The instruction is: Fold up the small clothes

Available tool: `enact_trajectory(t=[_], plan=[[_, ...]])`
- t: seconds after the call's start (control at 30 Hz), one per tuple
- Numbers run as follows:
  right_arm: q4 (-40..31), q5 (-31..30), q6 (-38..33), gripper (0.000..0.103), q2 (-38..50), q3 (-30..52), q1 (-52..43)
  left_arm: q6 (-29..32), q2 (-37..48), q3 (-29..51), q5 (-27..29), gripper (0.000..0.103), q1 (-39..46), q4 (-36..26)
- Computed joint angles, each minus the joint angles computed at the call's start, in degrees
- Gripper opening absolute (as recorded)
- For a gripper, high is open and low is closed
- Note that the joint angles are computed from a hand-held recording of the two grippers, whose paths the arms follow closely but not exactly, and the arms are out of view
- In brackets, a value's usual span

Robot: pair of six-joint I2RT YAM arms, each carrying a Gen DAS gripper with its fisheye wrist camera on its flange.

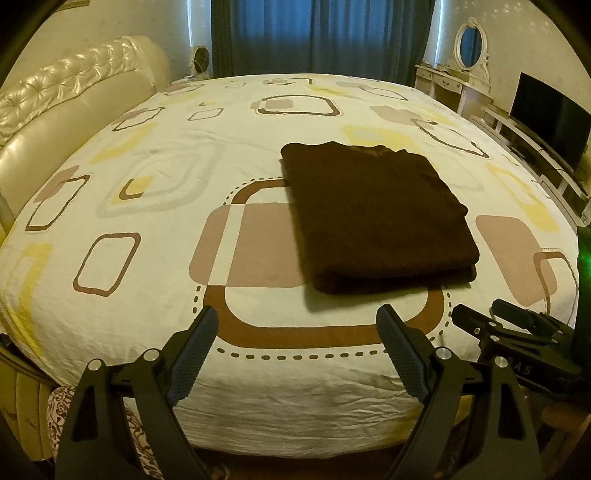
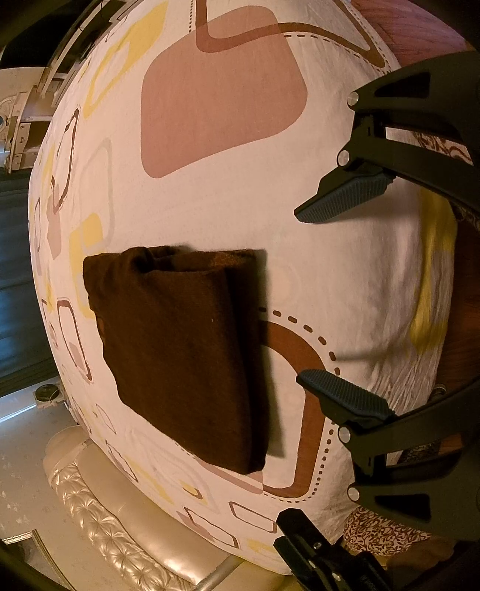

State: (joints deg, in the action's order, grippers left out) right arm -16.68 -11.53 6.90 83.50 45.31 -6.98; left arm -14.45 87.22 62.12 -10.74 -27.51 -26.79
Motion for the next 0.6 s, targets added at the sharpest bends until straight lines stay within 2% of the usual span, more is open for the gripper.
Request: enact_trajectory(t=[0.27,0.53,0.6], plan=[[0.0,0.2,0.2,0.081,-0.2,-0.2,0.3,-0.6,0.2,0.0,-0.1,0.086,-0.3,-0.1],[0.5,-0.1,0.1,0.081,0.1,-0.4,0.2,-3.0,-0.3,-0.6,-2.9,0.090,-1.4,0.3],[0.7,-0.6,0.4,0.081,0.3,-0.5,0.1,-1.5,-0.4,-0.5,0.3,0.090,-0.5,0.6]])
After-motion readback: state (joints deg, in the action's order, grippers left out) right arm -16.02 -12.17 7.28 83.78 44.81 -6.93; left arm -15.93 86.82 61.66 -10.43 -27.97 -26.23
